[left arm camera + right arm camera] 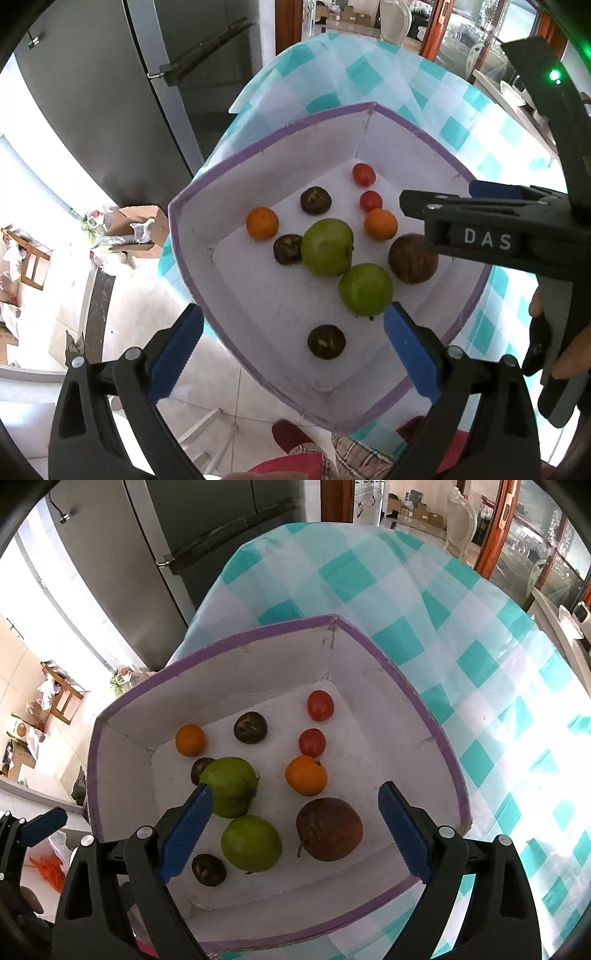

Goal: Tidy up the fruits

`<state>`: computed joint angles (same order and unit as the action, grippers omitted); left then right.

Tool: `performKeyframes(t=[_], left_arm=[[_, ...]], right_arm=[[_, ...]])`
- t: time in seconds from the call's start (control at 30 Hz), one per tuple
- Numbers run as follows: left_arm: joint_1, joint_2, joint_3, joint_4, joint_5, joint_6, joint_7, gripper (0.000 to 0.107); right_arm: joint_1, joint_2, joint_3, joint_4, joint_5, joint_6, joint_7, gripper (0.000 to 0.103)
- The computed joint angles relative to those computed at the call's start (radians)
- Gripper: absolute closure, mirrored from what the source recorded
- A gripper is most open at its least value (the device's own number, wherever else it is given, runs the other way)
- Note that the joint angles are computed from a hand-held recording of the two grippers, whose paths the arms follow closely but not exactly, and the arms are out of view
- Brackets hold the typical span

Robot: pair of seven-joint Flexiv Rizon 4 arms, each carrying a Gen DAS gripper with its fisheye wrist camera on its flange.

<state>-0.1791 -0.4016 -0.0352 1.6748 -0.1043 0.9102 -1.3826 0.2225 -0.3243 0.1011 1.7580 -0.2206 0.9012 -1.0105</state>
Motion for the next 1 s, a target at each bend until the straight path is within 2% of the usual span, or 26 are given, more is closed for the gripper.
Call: performKeyframes(t=[0.5,1.0], left_arm=[[-0.007,-0.005,0.000,-0.009,0.009,-0.037,-0.023,0.009],[-0.025,-0.053,0.007,-0.066,0.043,-0.103,-0.050,0.009]], right_arm=[[-0.005,0.009,0.005,0.017,0.020,0.009,0.001,0.015],[-0.025,-0.009,0.009,0.023,0.069,0.026,-0.017,0.015]])
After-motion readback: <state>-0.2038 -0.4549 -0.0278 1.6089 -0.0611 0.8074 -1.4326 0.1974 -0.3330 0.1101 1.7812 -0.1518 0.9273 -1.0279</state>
